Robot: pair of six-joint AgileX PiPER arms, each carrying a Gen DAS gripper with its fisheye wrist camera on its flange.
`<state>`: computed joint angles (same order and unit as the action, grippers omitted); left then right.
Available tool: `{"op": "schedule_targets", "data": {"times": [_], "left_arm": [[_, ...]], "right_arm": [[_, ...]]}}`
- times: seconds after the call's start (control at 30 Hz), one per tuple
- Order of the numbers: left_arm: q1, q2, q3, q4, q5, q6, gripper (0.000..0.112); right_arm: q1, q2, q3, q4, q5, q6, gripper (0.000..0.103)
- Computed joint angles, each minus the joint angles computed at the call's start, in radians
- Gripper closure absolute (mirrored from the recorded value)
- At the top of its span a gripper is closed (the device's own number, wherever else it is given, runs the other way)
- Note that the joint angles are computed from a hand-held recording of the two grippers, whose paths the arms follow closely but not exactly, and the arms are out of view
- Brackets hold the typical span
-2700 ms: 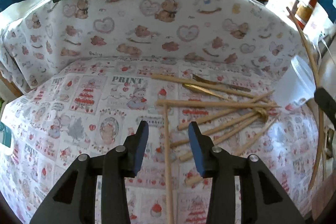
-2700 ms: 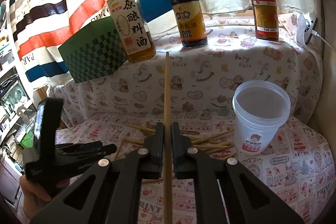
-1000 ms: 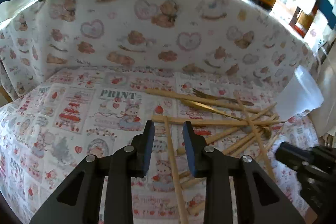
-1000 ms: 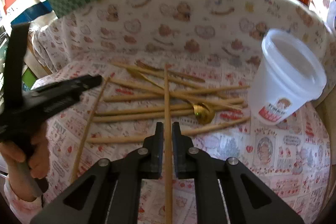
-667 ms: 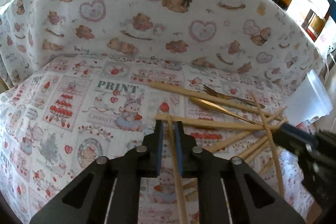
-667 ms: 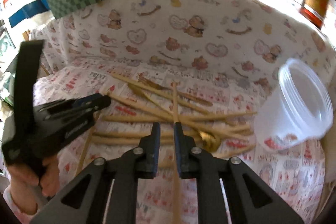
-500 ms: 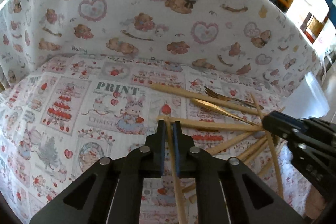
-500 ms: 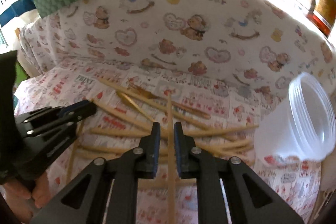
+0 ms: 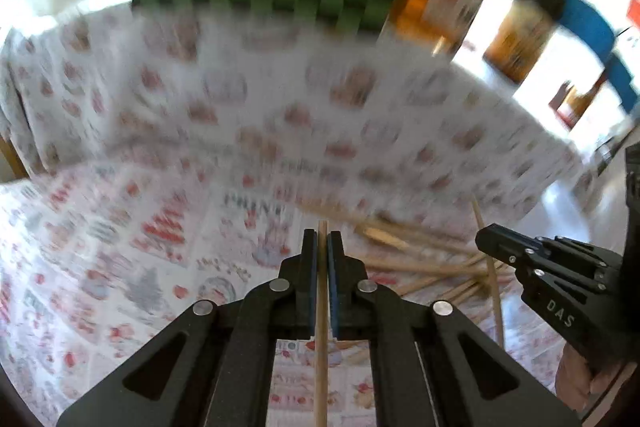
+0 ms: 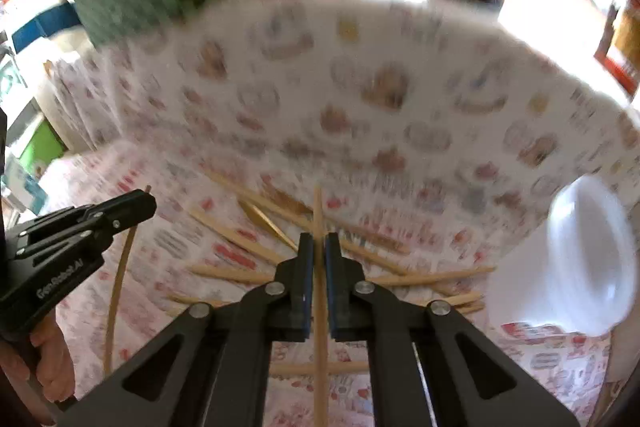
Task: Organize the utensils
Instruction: 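Carry both held chopsticks up toward the white plastic cup with both tools, then lower both chopsticks into the white cup and open both tools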
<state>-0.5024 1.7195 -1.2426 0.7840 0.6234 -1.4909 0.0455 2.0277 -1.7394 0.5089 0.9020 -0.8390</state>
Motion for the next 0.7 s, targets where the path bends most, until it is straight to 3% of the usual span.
{"op": "schedule_targets", "data": {"times": [0.17, 0.43, 0.57, 0.7], "left_arm": [[-0.148, -0.117, 0.038, 0.236, 0.126, -0.188, 0.109], [-0.308, -0.121, -0.164, 0.35, 0.327, -0.146, 0.109], [-0.349, -0.101, -0.193, 0.509, 0.311, -0.238, 0.109], [-0.317, -0.023, -0.337, 0.469, 0.285, -0.167, 0.109]], "right_arm": [[-0.069, -0.145, 0.07, 0.164, 0.028, -0.12, 0.098], [-0.195, -0.27, 0.073, 0.309, 0.102, -0.21, 0.098], [-0.261, -0.333, 0.136, 0.439, 0.008, -0.294, 0.098], [-0.309, -0.358, 0.158, 0.514, -0.066, -0.326, 0.098]]}}
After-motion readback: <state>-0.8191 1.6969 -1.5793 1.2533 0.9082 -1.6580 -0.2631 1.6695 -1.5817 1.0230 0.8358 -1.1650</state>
